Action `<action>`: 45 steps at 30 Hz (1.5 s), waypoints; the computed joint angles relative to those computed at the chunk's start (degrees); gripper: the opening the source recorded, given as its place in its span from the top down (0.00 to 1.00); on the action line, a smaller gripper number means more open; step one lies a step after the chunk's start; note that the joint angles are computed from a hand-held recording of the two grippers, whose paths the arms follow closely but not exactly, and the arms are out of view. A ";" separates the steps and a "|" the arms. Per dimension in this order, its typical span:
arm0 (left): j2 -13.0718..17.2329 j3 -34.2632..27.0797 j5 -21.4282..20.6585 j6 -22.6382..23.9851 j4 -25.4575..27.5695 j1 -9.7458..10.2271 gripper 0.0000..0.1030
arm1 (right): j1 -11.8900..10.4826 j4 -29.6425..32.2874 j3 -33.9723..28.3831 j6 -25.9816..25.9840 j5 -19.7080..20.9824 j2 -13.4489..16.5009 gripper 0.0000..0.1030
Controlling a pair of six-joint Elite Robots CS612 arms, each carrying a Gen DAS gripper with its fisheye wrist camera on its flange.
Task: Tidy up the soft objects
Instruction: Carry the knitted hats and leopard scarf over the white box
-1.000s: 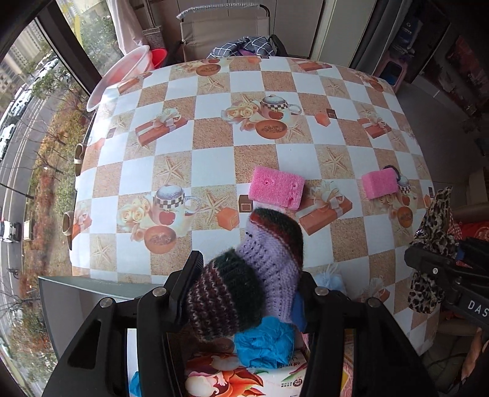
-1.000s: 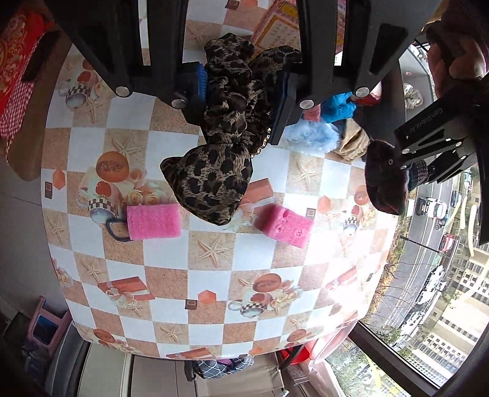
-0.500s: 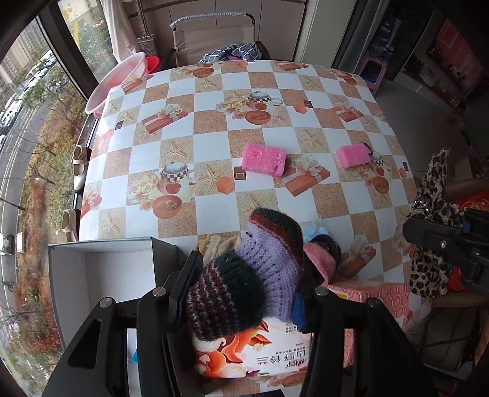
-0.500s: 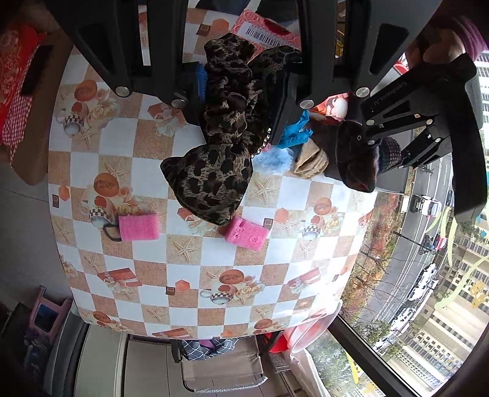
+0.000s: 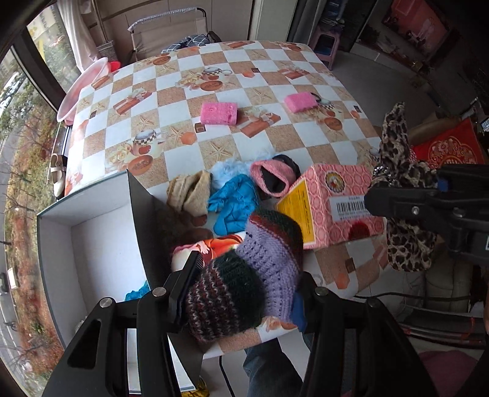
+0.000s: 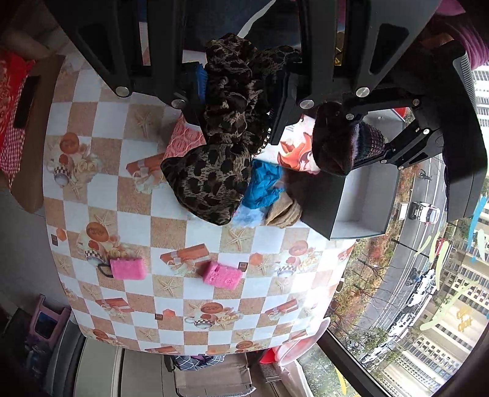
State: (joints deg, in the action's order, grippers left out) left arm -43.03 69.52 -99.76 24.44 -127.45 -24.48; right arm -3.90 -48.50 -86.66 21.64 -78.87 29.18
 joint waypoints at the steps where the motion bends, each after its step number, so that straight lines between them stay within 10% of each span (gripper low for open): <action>1: -0.30 0.47 -0.44 0.51 0.12 0.21 0.47 | 0.26 0.41 -0.33 0.01 0.05 0.14 0.66; 45: -0.97 2.94 -0.93 -19.15 -7.12 8.40 0.46 | 7.69 -3.14 15.22 -16.30 4.71 -6.77 0.66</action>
State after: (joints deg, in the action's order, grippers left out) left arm -44.00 72.46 -100.69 5.29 -134.57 -16.08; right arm 3.79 -51.65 -71.44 5.34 -74.16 22.41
